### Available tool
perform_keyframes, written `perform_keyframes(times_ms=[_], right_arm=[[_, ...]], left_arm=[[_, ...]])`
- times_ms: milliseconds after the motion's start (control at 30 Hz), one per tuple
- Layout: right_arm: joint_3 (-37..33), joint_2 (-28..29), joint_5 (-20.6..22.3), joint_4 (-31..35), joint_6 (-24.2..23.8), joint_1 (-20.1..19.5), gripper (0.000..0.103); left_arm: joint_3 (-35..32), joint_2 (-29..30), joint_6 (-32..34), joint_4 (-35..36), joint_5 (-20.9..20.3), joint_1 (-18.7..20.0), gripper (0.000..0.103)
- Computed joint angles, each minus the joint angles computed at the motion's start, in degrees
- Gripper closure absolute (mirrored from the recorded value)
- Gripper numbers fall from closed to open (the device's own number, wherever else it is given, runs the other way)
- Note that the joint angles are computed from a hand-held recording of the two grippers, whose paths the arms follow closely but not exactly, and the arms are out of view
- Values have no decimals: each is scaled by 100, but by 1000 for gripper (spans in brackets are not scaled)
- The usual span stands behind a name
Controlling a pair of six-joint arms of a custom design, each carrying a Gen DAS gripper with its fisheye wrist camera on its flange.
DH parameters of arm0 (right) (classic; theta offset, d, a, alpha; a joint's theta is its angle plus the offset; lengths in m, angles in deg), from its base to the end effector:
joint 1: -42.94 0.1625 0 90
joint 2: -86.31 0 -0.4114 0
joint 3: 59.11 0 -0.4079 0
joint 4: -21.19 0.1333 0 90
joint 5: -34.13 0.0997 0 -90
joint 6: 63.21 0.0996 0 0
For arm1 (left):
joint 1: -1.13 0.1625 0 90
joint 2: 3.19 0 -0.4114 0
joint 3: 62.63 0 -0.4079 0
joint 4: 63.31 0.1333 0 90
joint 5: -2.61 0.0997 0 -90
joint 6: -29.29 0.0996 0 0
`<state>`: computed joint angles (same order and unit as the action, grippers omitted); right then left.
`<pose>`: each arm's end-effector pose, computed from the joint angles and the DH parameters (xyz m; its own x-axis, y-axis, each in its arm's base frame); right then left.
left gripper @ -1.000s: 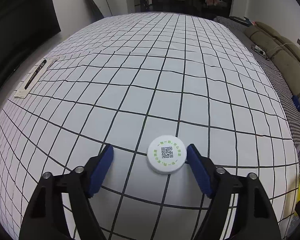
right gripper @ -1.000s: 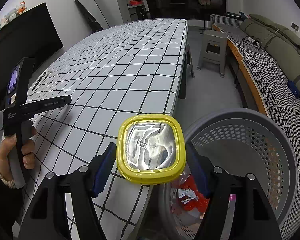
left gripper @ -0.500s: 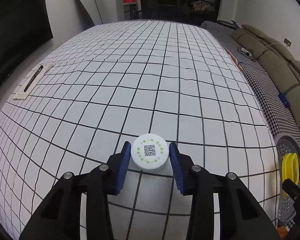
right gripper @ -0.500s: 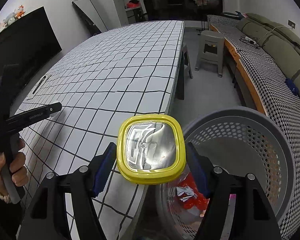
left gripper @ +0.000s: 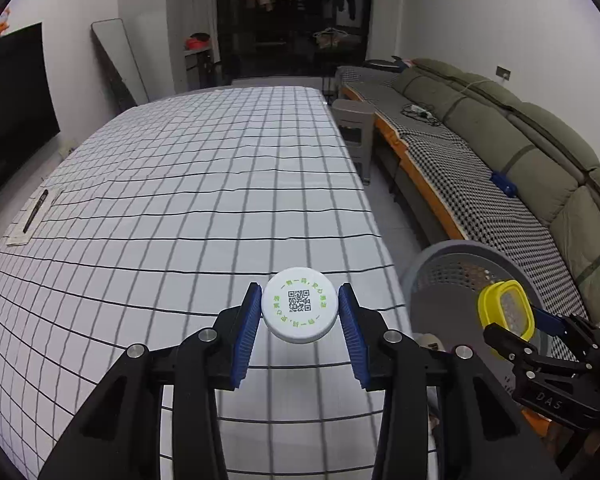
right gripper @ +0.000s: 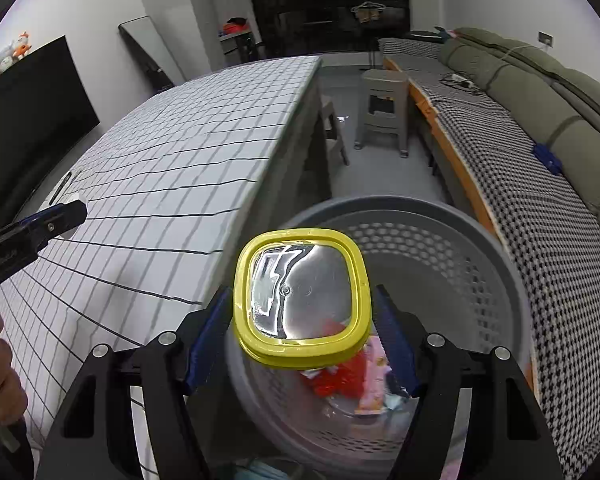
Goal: Collect trash
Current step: 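Open both tools over the basket, dropping the yellow container and white lid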
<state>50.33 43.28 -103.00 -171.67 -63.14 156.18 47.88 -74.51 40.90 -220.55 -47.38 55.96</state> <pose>0.2860 -0.5132 0.0741 -0.7973 0.1326 0.5888 -0.3164 0.7389 -0.5948 -0.1680 -0.5811 0.2740 -0.6816 0.3353 -0.6504 0.6590 0.6676 -0.3464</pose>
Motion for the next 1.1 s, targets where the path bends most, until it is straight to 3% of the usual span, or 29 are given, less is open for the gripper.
perform_keyframes(times_ms=[300,667,767,833,900,1100], right_arm=[[843,-641,-202,-387,103,-338,35],[1049,-854,48,-434,-13,-729,35],[1058,-860,81,-538,-126,-760,34],[1065,-856,69,-608,-207,-764,34],[1070,-845,50,-664,-223,-763,28],[1103,-851,49,-786,-255,-769,27]], left_arm=[[197,493,-318,142,-409,-451,64],[42,984,-527,263,-273,-477,63],[39,1029,-541,239,-201,-498,56],[28,1054,-549,205,-186,-501,47],[24,1094,-526,134,-152,-511,44],[34,1086,-554,148,-97,-520,43]])
